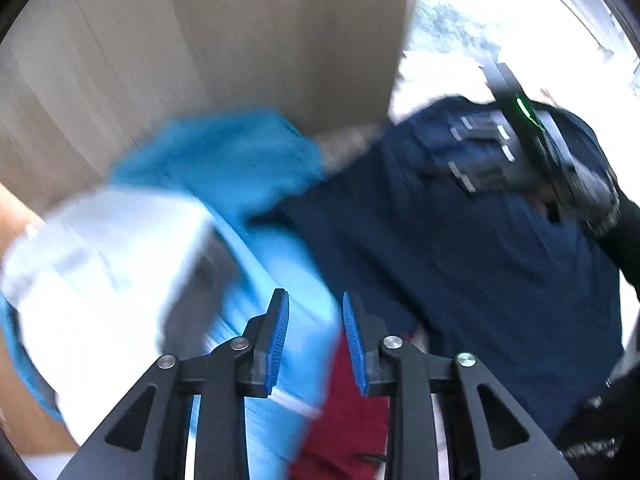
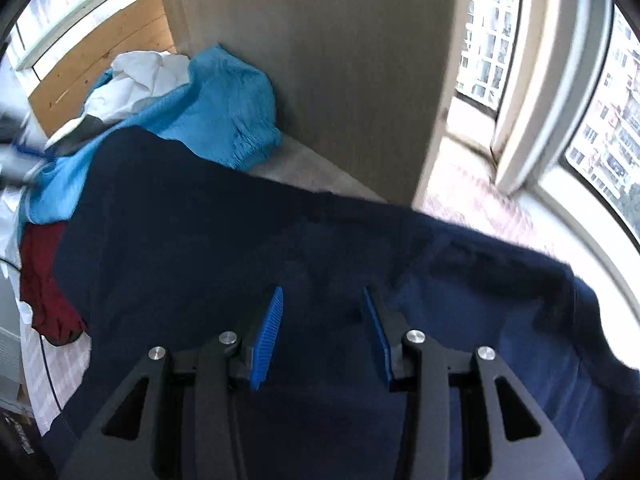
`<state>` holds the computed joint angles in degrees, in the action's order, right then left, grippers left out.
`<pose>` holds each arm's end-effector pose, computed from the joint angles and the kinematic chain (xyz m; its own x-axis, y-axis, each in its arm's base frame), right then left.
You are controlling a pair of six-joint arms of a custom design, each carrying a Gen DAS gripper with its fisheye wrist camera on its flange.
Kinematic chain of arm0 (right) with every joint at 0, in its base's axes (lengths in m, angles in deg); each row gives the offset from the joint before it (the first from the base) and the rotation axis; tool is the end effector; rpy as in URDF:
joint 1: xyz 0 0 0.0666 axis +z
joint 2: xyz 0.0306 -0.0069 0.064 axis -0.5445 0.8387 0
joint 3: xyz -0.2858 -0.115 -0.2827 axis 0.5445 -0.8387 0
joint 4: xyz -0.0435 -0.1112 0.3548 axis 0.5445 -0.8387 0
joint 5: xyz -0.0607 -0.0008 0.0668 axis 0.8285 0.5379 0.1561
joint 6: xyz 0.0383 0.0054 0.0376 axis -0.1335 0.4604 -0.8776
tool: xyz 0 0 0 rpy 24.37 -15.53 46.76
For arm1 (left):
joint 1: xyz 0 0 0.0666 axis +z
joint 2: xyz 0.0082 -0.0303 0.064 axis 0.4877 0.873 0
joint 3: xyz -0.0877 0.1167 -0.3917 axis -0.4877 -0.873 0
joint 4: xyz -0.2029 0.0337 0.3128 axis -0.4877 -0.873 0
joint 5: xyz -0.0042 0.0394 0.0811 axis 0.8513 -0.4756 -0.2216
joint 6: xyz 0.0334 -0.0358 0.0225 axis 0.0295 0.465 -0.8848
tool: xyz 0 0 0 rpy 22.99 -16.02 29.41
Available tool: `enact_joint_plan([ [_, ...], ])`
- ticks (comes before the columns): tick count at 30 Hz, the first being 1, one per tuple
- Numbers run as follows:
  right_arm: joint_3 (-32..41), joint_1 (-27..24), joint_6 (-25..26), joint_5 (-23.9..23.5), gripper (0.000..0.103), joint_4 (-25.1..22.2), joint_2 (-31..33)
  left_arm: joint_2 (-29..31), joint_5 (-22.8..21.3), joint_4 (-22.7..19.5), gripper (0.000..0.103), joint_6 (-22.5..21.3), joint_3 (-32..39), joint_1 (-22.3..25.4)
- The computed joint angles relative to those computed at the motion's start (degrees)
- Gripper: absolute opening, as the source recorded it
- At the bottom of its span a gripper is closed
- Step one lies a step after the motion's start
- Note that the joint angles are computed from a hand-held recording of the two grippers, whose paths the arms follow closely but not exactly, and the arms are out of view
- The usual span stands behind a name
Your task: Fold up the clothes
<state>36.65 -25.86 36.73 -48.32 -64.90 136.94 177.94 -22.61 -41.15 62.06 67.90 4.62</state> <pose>0.4542 0.0692 0.4775 -0.7469 -0.4425 -0.4963 -0.5777 0.8014 0.1550 0.4825 -0.2227 0.4961 -0.8536 0.4411 -0.2772 0.4653 0.8848 -0.0249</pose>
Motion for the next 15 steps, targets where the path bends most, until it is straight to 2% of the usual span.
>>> enact_joint_plan([
  [4, -0.84, -1.08, 0.47, -0.73, 0.040, -0.28, -0.66, -1.46, 3.47, 2.39, 0.027, 2.76, -5.95, -1.03],
  [8, -1.36, -0.71, 0.60, -0.23, 0.040, -0.06, -0.89, -0.66, 5.92, 4.22, 0.026, 4.70, -7.04, -1.22],
  [9, -1.43, -0.50, 0.73, 0.26, 0.040, 0.13, -0.93, -0.46, 6.17, 4.54, 0.024, 4.63, -7.15, -1.32],
  [10, -1.44, -0.32, 0.92, 0.81, 0.040, 0.31, -0.95, -0.27, 6.12, 4.68, 0.001, 4.24, -7.18, -1.49],
  [15, -1.95, 1.23, -0.13, 4.37, 0.040, 2.78, -0.55, -1.51, 4.36, 5.13, 0.000, 2.38, -7.31, -1.77],
])
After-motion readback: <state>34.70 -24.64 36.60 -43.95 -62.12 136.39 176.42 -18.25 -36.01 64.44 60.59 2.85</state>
